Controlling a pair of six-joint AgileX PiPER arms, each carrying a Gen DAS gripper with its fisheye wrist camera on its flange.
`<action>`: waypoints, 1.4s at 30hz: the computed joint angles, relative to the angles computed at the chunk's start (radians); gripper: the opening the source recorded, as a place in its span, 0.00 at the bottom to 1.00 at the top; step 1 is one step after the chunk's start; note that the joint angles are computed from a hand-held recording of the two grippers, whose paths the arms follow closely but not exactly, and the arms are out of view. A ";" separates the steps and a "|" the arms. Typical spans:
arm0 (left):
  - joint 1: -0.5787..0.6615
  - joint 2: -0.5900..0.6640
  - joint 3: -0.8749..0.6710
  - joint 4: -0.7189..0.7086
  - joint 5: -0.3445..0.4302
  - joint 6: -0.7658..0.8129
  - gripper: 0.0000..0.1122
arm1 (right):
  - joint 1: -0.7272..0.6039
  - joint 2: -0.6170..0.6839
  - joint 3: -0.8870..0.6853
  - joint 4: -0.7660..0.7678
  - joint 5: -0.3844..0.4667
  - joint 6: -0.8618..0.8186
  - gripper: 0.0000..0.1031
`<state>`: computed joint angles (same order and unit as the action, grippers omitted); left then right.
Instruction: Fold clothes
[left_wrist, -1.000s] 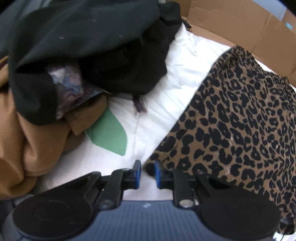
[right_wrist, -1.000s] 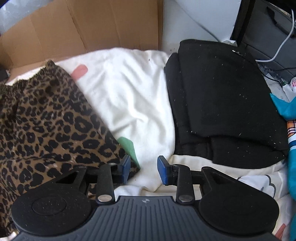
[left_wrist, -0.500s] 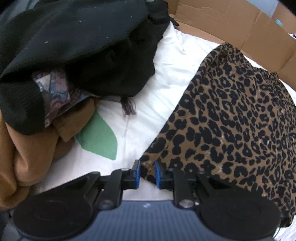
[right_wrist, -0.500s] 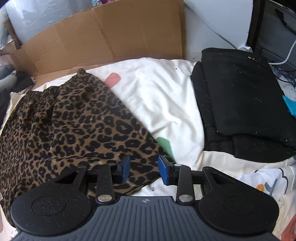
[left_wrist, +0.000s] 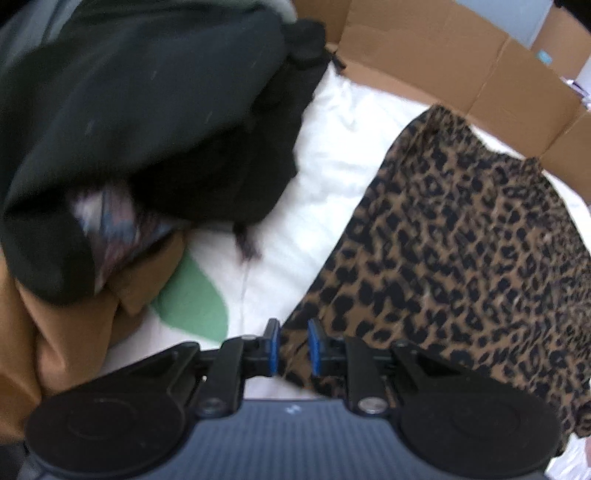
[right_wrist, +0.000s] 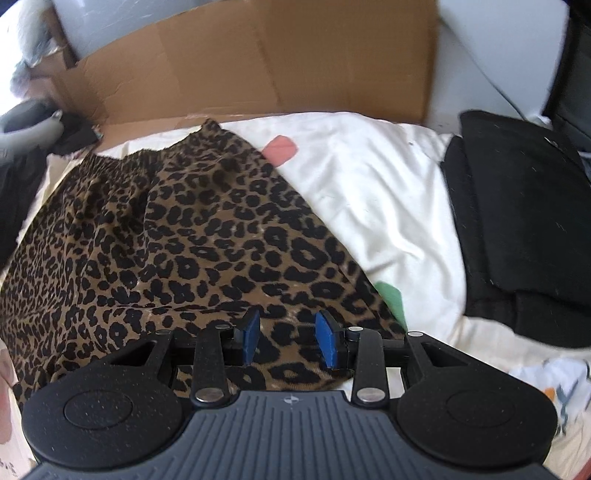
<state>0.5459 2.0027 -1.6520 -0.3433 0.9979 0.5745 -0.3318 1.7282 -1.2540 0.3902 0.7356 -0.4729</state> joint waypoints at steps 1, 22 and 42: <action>-0.009 0.006 -0.019 -0.008 0.008 0.001 0.16 | 0.007 0.012 -0.014 -0.007 -0.001 -0.001 0.39; -0.284 0.293 -0.366 0.064 0.029 -0.175 0.15 | 0.117 0.404 -0.401 -0.176 -0.028 -0.049 0.39; -0.321 0.385 -0.621 0.081 0.081 -0.277 0.07 | 0.180 0.518 -0.666 -0.100 0.051 -0.043 0.44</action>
<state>0.2244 2.3878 -2.2731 -0.2620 1.0789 0.2970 -0.1520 2.2463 -1.9196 0.2899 0.7864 -0.5158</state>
